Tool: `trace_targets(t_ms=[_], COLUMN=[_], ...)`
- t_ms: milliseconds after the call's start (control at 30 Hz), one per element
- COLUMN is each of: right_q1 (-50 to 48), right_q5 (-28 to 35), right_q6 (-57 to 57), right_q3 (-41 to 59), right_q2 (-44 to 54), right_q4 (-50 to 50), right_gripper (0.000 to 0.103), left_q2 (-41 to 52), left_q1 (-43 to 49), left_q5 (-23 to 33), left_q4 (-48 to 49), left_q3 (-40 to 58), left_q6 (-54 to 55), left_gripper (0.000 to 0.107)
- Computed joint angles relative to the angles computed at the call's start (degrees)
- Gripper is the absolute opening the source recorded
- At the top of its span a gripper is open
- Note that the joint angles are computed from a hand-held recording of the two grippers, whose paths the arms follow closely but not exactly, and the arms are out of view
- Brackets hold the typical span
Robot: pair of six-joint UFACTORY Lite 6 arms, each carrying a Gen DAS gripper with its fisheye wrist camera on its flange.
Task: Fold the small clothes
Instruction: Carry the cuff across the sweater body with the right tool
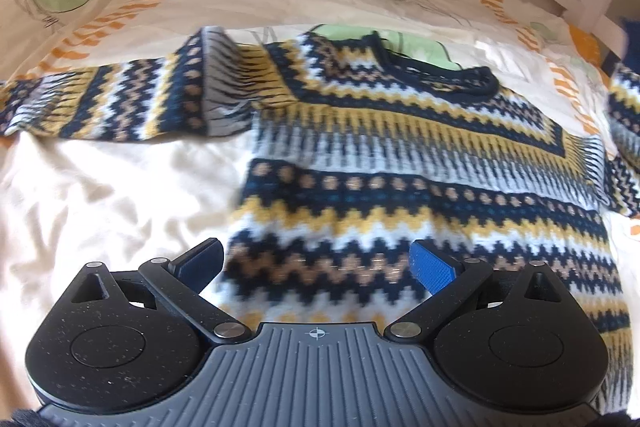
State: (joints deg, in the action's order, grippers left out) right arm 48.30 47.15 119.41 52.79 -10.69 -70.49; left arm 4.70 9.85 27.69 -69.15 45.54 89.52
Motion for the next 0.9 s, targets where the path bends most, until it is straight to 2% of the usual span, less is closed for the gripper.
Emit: trace_targets(t_ms=[200,400,467,533,633,667,800,867,900], right_q1=[3.0,7.1,8.4,9.8,12.0,13.2,16.4,18.6,19.8], right_q5=[-10.2,-14.2,-14.7,-14.3,-11.6,-9.9,-4.8,-2.1,-0.6], right_q6=[12.2,17.2,21.0,26.0,32.6,34.9,33.9,33.6,33.8], right_q3=[10.4,17.8,16.5,13.3,7.6,5.1,-1.1,-4.6,-6.2], right_q2=[21.3,35.1,36.2,35.6,32.2,30.4,25.3,22.4,21.2], right_q4=[-9.4,-10.1,-12.2,-15.9,-19.8,-20.8,-17.8,-15.2,-13.9], right_gripper=[0.008,0.009,0.019,0.023,0.055,0.062,0.069,0.079,0.081], left_q2=[3.2,5.8,6.2,6.4,7.0,7.1,7.8,8.9,9.7], left_q1=[4.1,5.8,5.4,4.6,2.5,1.5,-4.0,-7.2,-8.8], left_q5=[2.3,5.2,5.4,5.7,6.3,6.4,5.1,4.5,4.3], left_q4=[2.2,5.5,6.6,7.6,8.7,9.0,10.3,11.6,12.5], left_q3=[3.8,7.5,8.5,9.7,11.5,12.1,13.9,15.2,16.1], left_q6=[-1.5,-5.4,-7.3,-9.4,-12.8,-13.9,-18.0,-20.8,-22.6], left_gripper=[0.101,0.101,0.101,0.101,0.101,0.101,0.101,0.101,0.101])
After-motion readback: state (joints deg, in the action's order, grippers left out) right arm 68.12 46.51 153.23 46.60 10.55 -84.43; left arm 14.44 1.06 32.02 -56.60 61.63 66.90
